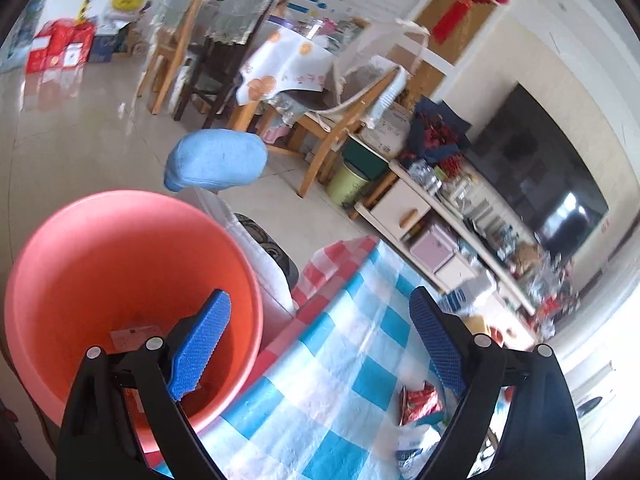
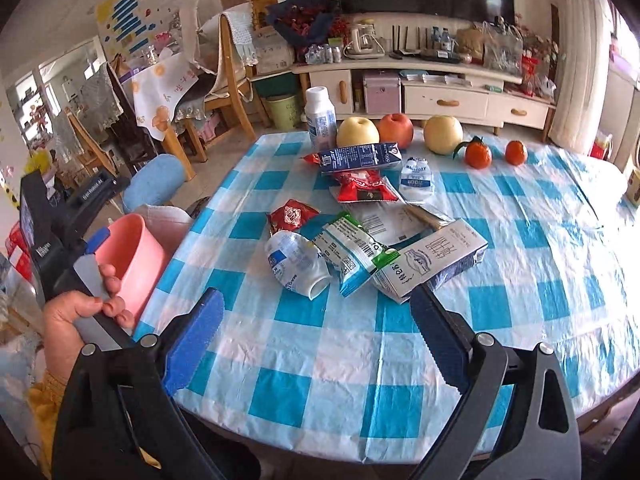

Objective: Collect trash
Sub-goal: 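Move both tools back over the table toward the remaining trash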

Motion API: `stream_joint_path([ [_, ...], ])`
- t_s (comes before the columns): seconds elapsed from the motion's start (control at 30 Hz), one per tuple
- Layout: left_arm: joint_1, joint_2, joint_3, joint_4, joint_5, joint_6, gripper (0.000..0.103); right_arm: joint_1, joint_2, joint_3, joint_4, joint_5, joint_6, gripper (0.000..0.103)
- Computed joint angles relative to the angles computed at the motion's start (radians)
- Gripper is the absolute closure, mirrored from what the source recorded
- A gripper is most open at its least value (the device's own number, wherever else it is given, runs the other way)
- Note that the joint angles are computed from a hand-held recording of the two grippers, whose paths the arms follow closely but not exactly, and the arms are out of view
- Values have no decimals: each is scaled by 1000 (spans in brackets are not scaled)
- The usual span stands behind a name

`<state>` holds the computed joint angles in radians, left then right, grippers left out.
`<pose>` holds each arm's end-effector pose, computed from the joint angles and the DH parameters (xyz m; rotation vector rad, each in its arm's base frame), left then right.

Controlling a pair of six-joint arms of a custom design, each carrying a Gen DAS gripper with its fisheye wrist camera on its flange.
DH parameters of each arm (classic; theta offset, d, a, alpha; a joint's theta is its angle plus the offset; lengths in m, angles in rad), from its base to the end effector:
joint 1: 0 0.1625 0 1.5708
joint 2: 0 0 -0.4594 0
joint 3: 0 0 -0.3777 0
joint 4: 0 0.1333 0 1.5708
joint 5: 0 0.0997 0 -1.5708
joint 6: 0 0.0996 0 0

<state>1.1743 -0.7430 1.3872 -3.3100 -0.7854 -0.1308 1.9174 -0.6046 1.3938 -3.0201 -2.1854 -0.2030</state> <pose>-0.1012 -0.7692 0.3028 -0.2613 2.2715 -1.5441 0.3338 -0.7010 0.1524 0.4065 -2.4188 0.8887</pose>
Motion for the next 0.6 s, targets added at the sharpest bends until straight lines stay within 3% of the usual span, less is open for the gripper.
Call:
stream_joint_path([
  [0.17,-23,35,-31,-4,13,158,13,2,-13,-5,-8,-10,10,8],
  [0.3,-36,52,-42,-9,22,246,13,-2,-36,-9,14,23,69,8],
  [0.4,-33,50,-43,0,-4,220,13,1,-47,-15,28,43,86,8],
  [0.53,-21,42,-40,47,-62,121,13,18,-51,-17,5,34,41,7],
  [0.6,-23,47,-45,50,-57,127,13,23,-49,-22,-4,30,27,7],
])
